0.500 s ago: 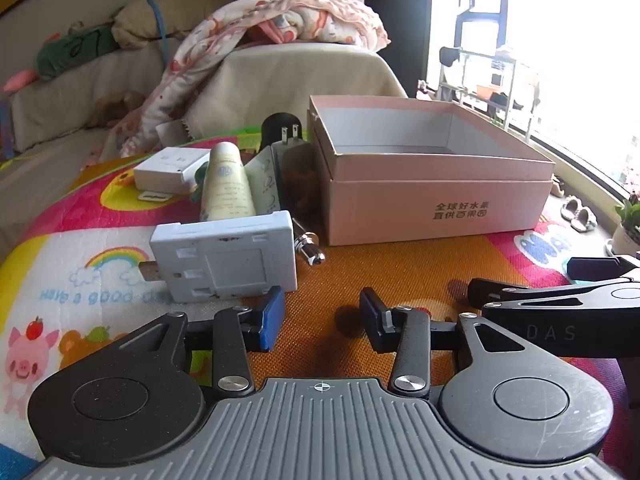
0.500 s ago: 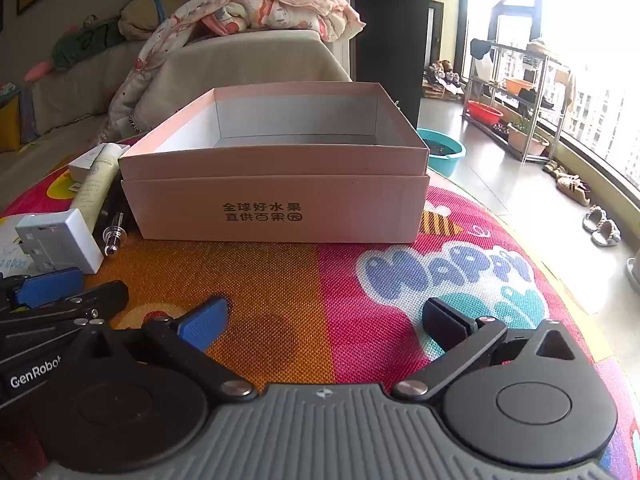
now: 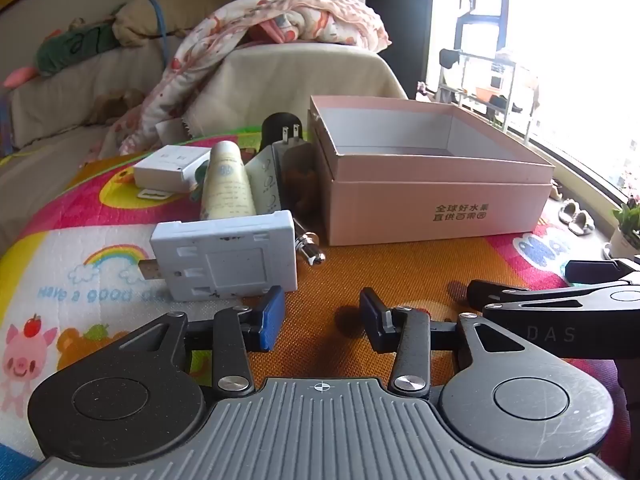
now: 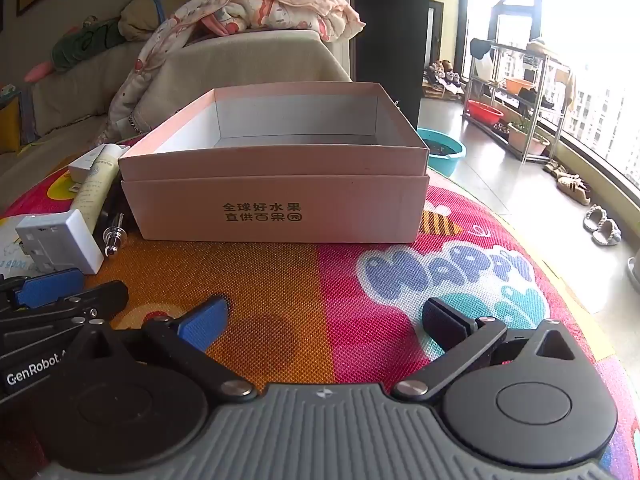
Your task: Organize rigid objects
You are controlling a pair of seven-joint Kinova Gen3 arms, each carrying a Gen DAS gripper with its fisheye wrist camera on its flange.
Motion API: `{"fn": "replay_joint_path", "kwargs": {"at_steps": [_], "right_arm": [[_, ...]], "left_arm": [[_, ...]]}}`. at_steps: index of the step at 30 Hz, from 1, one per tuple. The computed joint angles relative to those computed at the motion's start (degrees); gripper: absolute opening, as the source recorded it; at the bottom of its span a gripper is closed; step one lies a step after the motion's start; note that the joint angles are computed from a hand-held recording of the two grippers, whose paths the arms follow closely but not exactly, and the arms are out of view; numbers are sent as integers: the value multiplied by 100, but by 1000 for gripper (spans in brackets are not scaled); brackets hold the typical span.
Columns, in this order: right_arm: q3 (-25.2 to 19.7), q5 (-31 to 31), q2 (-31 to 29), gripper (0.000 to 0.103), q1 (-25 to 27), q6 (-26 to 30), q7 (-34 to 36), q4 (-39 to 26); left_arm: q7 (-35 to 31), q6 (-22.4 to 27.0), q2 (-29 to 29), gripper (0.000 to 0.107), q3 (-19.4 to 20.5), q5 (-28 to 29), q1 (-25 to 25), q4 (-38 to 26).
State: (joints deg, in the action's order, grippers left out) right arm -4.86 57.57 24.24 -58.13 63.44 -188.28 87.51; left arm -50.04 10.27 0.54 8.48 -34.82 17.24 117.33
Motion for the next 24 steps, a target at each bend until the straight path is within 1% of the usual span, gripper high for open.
{"fn": "replay_joint_path", "kwargs": {"at_steps": [24], "right_arm": [[-3,2,3,103,0,10,8,-4]], "left_arm": [[-131,-33,-4,46,-4,152,-19,9]]}}
